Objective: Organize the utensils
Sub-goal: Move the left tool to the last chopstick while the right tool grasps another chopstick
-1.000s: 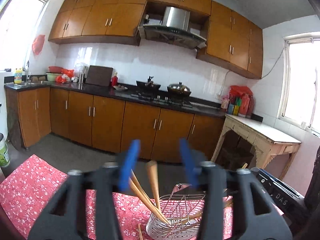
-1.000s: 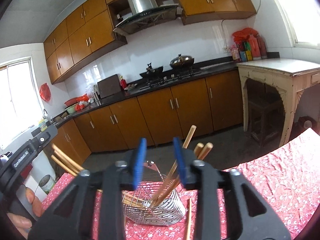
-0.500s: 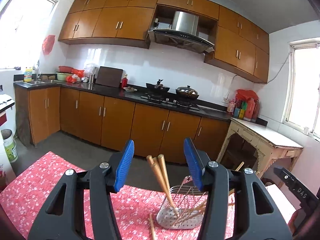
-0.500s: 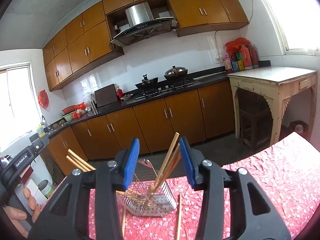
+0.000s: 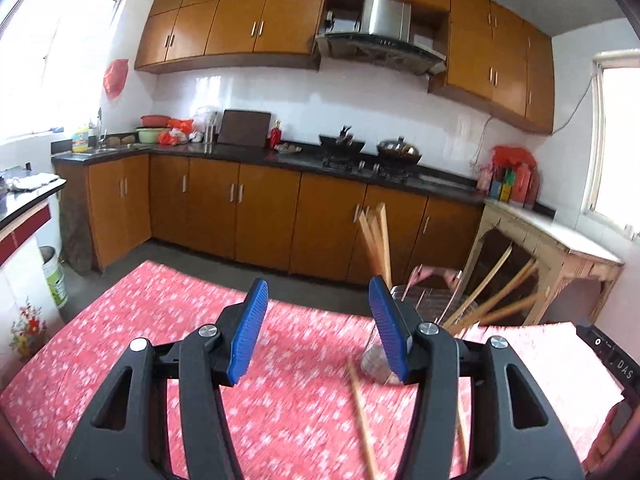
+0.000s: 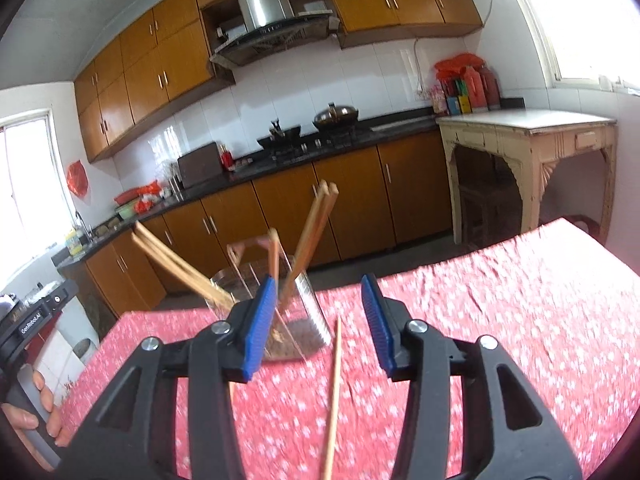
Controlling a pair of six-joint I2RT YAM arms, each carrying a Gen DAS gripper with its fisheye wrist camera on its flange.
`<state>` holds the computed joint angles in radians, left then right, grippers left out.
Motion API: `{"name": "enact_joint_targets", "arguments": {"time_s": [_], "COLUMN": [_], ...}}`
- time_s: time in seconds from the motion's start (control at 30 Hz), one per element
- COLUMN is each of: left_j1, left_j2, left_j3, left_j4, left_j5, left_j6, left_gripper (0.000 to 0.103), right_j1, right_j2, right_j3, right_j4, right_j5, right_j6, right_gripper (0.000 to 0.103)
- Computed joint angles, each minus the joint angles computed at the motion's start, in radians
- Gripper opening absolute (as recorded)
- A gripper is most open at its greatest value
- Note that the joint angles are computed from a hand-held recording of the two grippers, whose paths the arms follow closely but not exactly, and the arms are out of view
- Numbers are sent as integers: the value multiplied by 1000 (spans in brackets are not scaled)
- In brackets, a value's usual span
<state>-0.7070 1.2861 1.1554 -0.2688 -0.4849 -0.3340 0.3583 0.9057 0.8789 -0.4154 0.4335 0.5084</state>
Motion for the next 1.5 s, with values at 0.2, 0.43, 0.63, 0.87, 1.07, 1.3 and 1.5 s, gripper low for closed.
{"name": "enact_joint_targets", "arguments": {"time_s": [0.2,0.43,0.63,0.87,1.07,1.3,1.5], "left_j1": [-13,-19,-71,-76,-75,-75,-80], "left_j2": [-9,81,179,243,269,288,301], "left_j3": [-103,-137,-122,-101,-88,-71,-64], "left_j4": [-21,-63,-80,-94,-106,-113,-115], "left_j5": [-12,100,86,100,101,106,107], "left_j6": [-6,-1,11,-11,-22,-28,-26], "left_gripper": [55,60,60,60,60,61,61], "right_j1": [15,19,33,76,94,99,83], "right_j2": [-13,114,245,361,423,431,429], "right_j3": [-125,-189,-195,-143,-123,-125,-128], "right_j4": [-2,13,55,46,40,43,49], "right_j5": [-4,-84,-151,-138,-120,-105,-117], "right_j6": [50,59,76,72,64,65,62], "right_gripper": [44,43,35,35,24,18,16]}}
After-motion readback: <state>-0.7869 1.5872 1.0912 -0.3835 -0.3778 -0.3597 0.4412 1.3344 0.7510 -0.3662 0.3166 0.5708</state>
